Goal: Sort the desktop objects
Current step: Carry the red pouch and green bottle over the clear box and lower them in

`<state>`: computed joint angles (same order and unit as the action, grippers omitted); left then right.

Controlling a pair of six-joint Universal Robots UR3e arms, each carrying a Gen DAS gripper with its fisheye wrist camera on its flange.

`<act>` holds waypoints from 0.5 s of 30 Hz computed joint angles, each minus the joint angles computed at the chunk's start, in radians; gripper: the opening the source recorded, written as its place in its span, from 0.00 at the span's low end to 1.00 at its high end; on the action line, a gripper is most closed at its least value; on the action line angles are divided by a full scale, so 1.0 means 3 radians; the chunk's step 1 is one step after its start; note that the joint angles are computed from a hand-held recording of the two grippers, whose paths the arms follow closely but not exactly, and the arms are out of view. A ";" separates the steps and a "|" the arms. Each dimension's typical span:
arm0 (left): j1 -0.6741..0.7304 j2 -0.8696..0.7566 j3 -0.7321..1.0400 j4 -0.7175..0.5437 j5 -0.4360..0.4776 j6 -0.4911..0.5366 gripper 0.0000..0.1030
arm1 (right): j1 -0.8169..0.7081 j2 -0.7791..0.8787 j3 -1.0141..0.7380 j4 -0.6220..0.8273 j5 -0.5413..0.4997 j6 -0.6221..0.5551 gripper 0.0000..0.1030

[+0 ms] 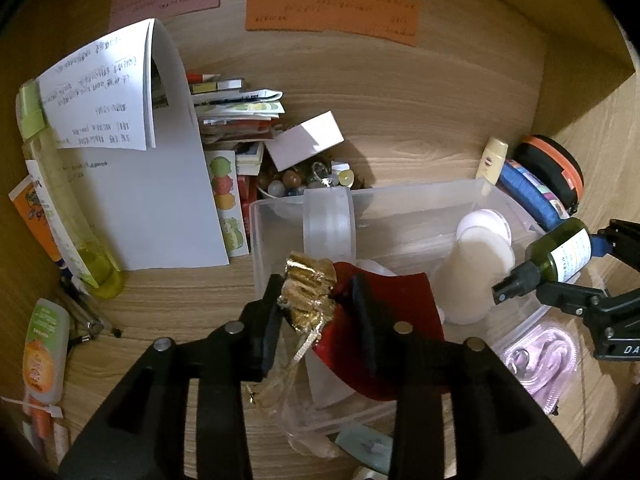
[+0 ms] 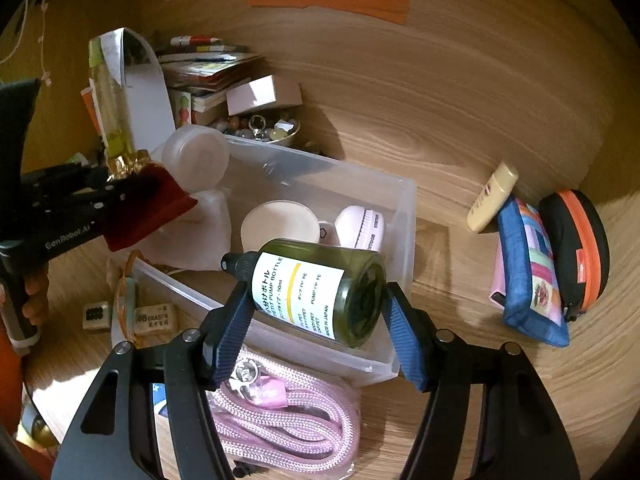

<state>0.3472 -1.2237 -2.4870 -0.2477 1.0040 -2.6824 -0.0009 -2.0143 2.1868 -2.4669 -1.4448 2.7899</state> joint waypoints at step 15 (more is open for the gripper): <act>0.0082 0.0344 0.0023 -0.0293 -0.0083 0.0073 0.61 | 0.0225 0.0120 -0.0143 0.0071 -0.0296 -0.0029 0.63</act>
